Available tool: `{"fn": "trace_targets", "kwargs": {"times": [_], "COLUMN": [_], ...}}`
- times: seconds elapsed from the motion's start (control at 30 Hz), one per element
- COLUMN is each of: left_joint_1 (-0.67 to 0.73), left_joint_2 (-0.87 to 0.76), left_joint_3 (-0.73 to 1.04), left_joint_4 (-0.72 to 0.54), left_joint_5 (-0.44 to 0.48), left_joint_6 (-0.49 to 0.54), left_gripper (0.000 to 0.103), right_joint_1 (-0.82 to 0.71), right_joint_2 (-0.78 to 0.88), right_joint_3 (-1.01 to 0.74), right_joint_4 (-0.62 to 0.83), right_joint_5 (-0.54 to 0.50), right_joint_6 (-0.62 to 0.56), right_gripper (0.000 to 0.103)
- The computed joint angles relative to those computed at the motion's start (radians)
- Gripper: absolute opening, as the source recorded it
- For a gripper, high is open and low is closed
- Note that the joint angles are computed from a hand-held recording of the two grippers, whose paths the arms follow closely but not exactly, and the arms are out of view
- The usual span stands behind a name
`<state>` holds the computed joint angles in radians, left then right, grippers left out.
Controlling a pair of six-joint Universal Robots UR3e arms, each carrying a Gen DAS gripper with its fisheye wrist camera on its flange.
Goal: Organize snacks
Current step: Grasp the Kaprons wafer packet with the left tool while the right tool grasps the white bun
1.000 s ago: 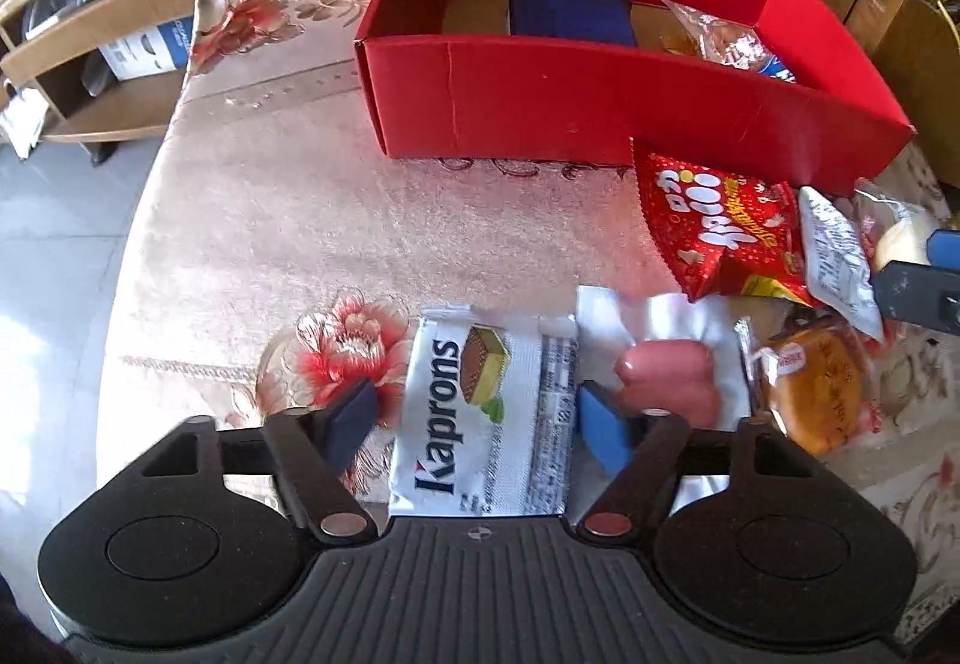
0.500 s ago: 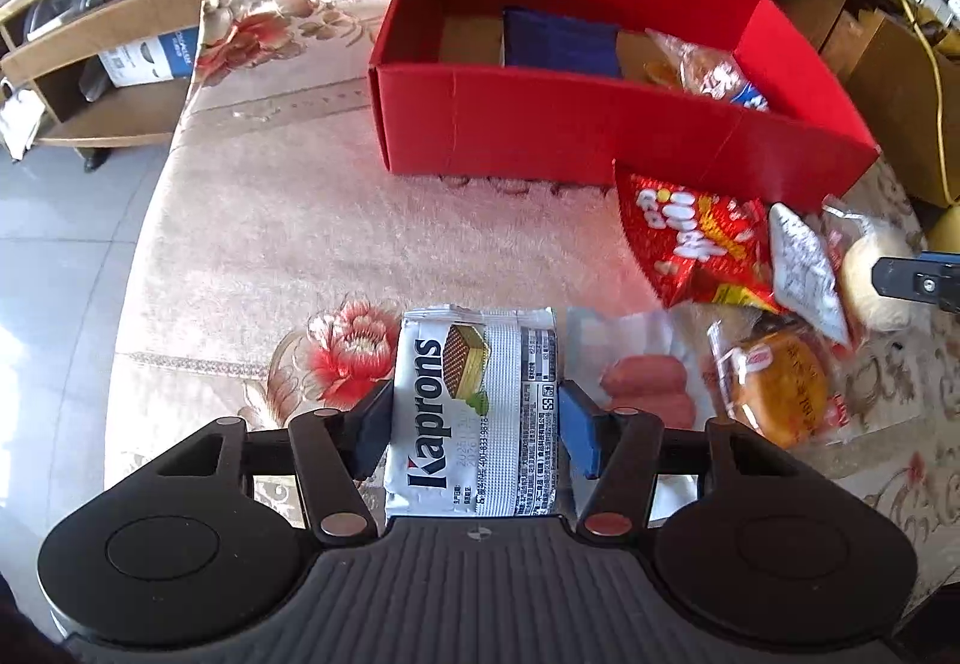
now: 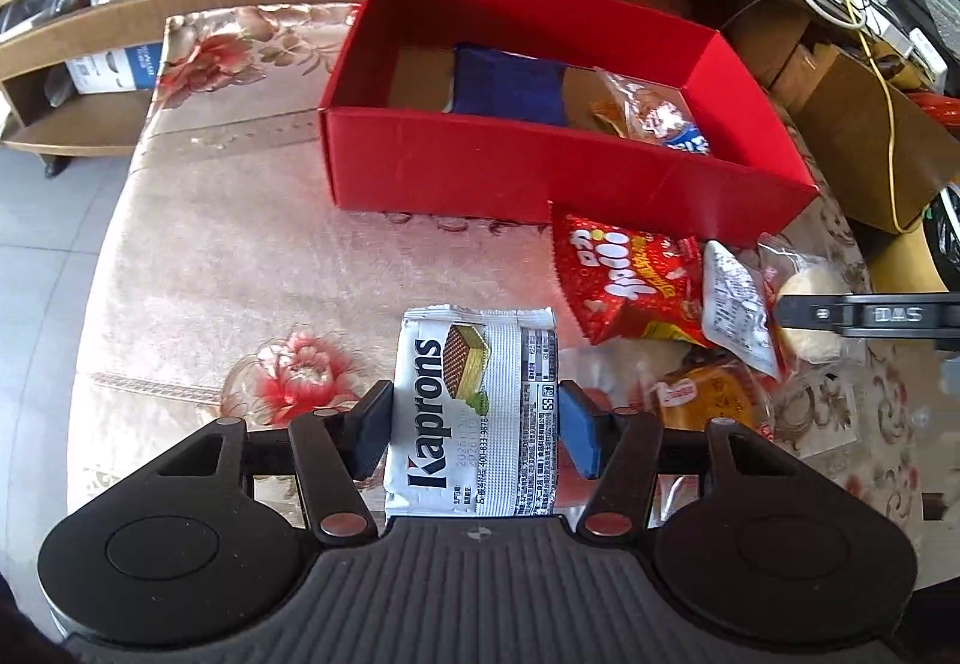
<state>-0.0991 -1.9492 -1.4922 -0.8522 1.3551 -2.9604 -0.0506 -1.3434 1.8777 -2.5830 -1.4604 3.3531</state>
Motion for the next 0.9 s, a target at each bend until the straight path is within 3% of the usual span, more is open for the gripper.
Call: {"fn": "trace_targets", "kwargs": {"times": [0.27,0.4,0.43,0.5,0.6,0.9], "left_joint_1": [-0.026,-0.043,-0.046,-0.052,-0.058,-0.081], "left_joint_2": [-0.018,-0.030,-0.031,-0.031,-0.028,-0.016], "left_joint_3": [0.026,0.037,0.038,0.040,0.046,0.051], "left_joint_4": [-0.019,-0.024,-0.025,-0.027,-0.027,-0.009], "left_joint_5": [0.006,0.026,0.029,0.031,0.023,0.005], "left_joint_6": [0.005,0.009,0.009,0.008,0.009,0.005], "left_gripper": [0.064,0.064,0.064,0.064,0.064,0.064], "right_joint_1": [0.025,0.008,0.000,0.004,0.040,0.092], "right_joint_2": [0.049,0.035,0.028,0.016,-0.003,-0.151], "right_joint_3": [-0.009,0.020,0.030,0.034,0.038,0.140], "right_joint_4": [-0.025,-0.044,-0.049,-0.039,-0.018,-0.064], "right_joint_5": [-0.038,-0.006,0.005,-0.019,-0.077,-0.108], "right_joint_6": [0.022,0.011,0.012,0.021,0.002,0.018], "right_gripper": [0.074,0.075,0.074,0.057,0.056,0.056]}}
